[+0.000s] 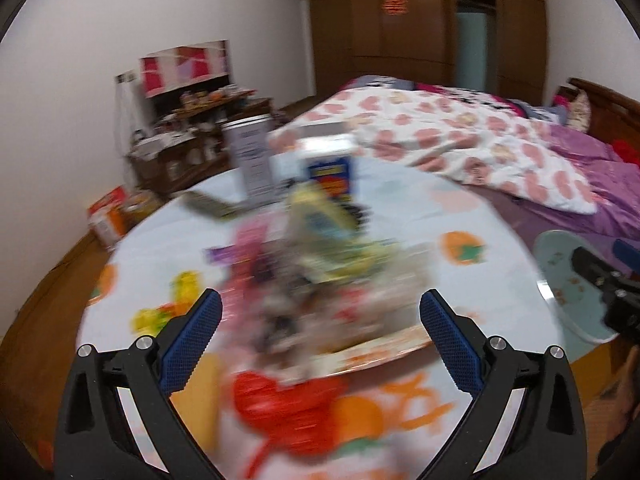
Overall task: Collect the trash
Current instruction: 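Grasp the yellow sponge with the left gripper while the right grasps the red plastic bag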
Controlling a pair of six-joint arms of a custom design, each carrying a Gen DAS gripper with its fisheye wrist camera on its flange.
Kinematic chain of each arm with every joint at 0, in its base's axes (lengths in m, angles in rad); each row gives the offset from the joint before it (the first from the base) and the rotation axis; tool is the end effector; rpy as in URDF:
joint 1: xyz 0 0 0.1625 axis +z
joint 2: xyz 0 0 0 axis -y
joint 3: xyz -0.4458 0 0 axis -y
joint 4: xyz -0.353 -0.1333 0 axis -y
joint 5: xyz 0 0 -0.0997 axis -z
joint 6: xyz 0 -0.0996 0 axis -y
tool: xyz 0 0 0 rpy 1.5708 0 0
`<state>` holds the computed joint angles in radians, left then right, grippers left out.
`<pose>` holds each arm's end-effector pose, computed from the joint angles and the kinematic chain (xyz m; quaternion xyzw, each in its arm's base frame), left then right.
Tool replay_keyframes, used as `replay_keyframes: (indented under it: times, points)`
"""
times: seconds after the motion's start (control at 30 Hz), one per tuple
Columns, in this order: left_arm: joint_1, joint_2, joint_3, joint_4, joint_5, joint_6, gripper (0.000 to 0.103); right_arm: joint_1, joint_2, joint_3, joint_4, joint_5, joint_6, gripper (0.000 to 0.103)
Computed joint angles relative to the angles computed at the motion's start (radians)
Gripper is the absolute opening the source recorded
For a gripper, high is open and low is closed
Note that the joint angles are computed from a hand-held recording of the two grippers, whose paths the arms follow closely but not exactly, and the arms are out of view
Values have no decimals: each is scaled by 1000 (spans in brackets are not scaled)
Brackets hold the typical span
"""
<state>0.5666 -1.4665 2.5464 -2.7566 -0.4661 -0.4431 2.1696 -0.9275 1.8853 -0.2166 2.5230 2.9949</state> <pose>-0.1479 -0.3575 0.2606 0.2087 0.8246 -0.3807 0.3628 0.2944 -0.3388 0.1179 0.1242 -0.8248 0.4431 0.3285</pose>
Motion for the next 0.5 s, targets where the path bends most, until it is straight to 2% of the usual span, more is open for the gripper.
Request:
replay_keyframes:
  times: [0.17, 0.3, 0.43, 0.5]
  points:
    - [55, -192, 18, 231, 33, -103, 97, 9, 79, -62, 84, -70, 50, 93]
    - [102, -295, 22, 329, 30, -139, 97, 19, 150, -113, 145, -106, 66, 89]
    - [136, -356, 25, 372, 23, -137, 97, 24, 215, -168, 197, -127, 84, 88]
    - [139, -370, 32, 368, 34, -114, 97, 23, 238, -190, 225, -139, 103, 83]
